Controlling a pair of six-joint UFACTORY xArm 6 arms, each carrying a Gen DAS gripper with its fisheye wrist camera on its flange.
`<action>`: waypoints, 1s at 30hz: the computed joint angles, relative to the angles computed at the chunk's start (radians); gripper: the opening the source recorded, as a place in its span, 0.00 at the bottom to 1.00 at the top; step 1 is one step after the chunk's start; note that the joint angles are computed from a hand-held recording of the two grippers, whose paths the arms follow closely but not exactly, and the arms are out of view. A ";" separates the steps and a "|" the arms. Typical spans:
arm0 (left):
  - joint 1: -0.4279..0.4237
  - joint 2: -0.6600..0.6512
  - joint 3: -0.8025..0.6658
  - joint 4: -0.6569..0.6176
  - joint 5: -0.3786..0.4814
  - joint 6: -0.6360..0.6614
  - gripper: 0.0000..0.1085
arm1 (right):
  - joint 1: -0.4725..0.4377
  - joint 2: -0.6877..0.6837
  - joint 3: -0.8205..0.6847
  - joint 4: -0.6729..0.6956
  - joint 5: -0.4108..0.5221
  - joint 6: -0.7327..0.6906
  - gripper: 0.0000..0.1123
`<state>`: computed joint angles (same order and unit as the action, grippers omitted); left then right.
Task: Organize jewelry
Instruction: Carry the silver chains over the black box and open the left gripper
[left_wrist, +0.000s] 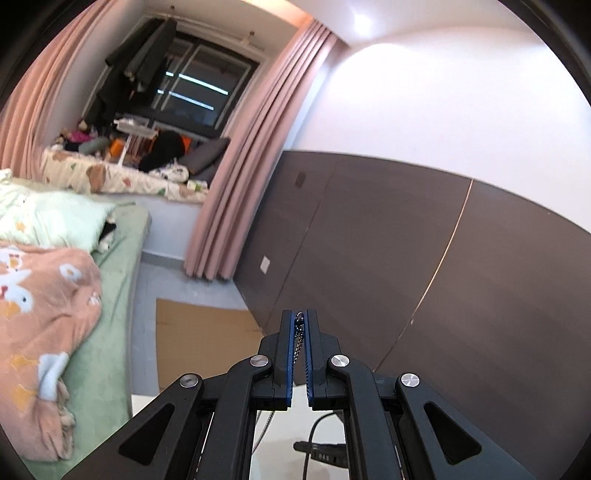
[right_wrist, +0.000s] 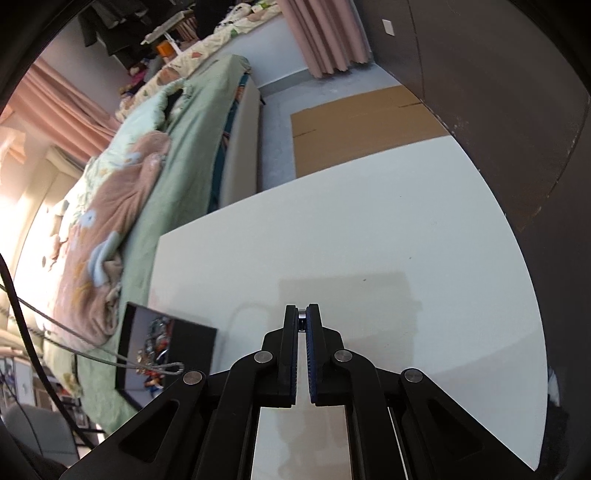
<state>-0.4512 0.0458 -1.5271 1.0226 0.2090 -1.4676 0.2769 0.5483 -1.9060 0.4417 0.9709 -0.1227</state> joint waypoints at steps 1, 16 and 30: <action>0.001 -0.007 0.004 0.016 0.001 -0.014 0.04 | 0.003 -0.011 0.015 0.008 -0.007 -0.009 0.05; 0.032 -0.050 0.091 -0.071 0.091 0.081 0.04 | 0.047 -0.121 0.123 0.118 -0.044 -0.157 0.05; 0.029 0.016 0.151 -0.445 0.171 0.412 0.04 | 0.062 -0.124 0.127 0.144 -0.048 -0.164 0.05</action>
<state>-0.4223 0.0621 -1.3763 0.5772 0.3799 -1.0557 0.3393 0.4238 -1.7786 0.5860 0.9225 -0.2864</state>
